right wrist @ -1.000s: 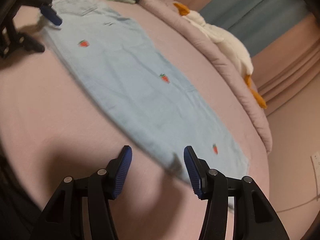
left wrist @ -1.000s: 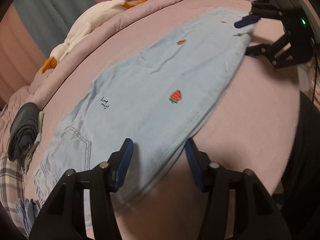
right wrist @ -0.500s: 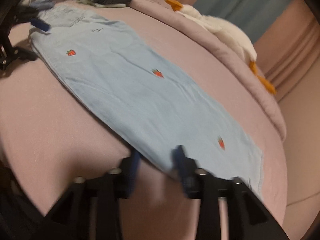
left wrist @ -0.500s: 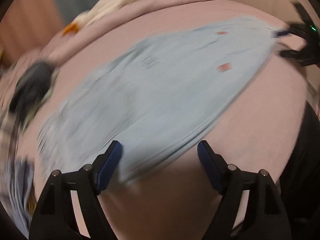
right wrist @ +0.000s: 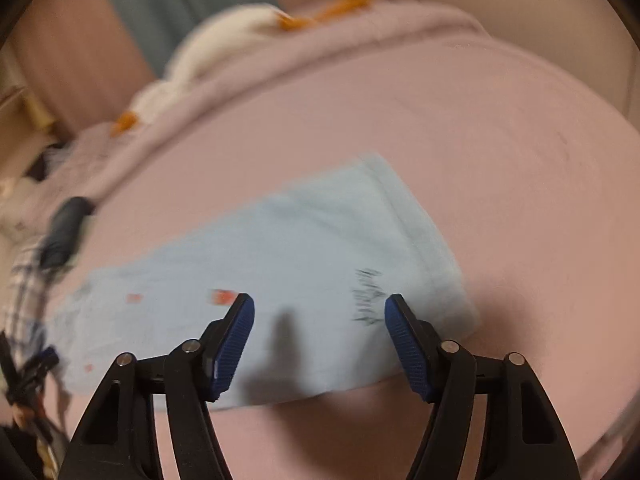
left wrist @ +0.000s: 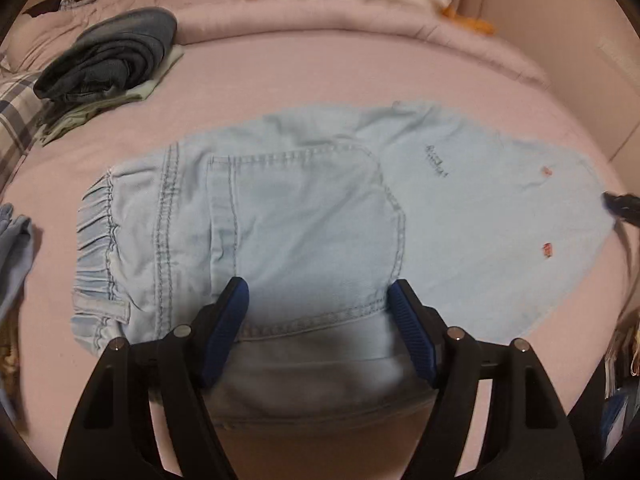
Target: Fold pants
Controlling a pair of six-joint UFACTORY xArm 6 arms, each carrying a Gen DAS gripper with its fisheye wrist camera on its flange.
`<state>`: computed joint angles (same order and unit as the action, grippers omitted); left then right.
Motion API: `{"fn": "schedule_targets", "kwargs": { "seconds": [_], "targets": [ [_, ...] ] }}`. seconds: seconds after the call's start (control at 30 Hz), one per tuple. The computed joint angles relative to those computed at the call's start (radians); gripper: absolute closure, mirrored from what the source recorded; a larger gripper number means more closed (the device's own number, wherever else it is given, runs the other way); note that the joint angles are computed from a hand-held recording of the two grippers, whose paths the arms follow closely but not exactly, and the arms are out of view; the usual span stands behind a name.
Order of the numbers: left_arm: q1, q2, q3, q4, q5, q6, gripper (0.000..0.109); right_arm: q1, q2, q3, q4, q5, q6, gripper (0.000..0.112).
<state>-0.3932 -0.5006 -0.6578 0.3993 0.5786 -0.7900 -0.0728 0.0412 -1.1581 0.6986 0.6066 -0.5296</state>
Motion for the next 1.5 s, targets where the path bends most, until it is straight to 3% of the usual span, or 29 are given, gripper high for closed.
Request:
{"fn": "schedule_targets", "kwargs": {
  "seconds": [0.1, 0.13, 0.2, 0.27, 0.3, 0.37, 0.47, 0.63, 0.73, 0.83, 0.97, 1.13, 1.23, 1.5],
  "targets": [
    [-0.007, -0.025, 0.002, 0.017, 0.034, -0.008, 0.038, -0.059, 0.013, -0.017, 0.037, 0.021, -0.012, 0.106],
    [-0.008, -0.037, -0.001, 0.019, 0.057, -0.021, 0.038, -0.083, 0.016, -0.026, 0.067, 0.051, -0.018, 0.112],
    [-0.01, -0.07, -0.002, 0.037, 0.104, -0.072, 0.037, -0.118, -0.008, -0.01, 0.127, 0.068, -0.018, 0.112],
    [0.007, -0.128, 0.033, 0.006, 0.086, -0.096, 0.037, -0.134, -0.068, 0.047, 0.14, 0.036, -0.005, 0.097],
    [0.014, -0.156, 0.056, -0.011, 0.065, -0.111, 0.035, -0.143, -0.088, 0.066, 0.169, 0.038, -0.014, 0.067],
    [0.028, -0.198, 0.092, -0.028, 0.023, -0.164, 0.028, -0.175, -0.119, 0.106, 0.275, 0.072, -0.045, 0.037],
    [0.033, -0.22, 0.131, -0.037, -0.063, -0.261, 0.023, -0.216, -0.109, 0.139, 0.421, 0.166, -0.067, 0.037],
    [0.021, -0.193, 0.171, -0.112, -0.245, -0.339, 0.019, -0.184, -0.063, 0.11, 0.555, 0.15, -0.104, 0.036],
    [0.016, -0.142, 0.143, -0.142, -0.278, -0.356, 0.017, -0.143, -0.024, 0.062, 0.525, 0.116, -0.105, 0.033],
    [0.009, -0.113, 0.104, -0.107, -0.246, -0.392, 0.017, -0.11, -0.02, 0.057, 0.509, 0.052, -0.101, 0.032],
    [0.003, -0.096, 0.074, -0.078, -0.211, -0.408, 0.017, -0.092, -0.032, 0.06, 0.462, 0.036, -0.084, 0.033],
    [0.0, -0.086, 0.069, -0.053, -0.191, -0.401, 0.017, -0.105, -0.007, 0.045, 0.461, 0.118, -0.059, 0.087],
    [-0.006, -0.078, 0.058, -0.04, -0.168, -0.382, 0.017, -0.119, -0.009, 0.052, 0.49, 0.129, -0.053, 0.092],
    [-0.015, -0.071, 0.055, 0.019, -0.141, -0.414, 0.016, -0.085, -0.015, 0.03, 0.356, 0.087, 0.047, 0.095]
  ]
}}
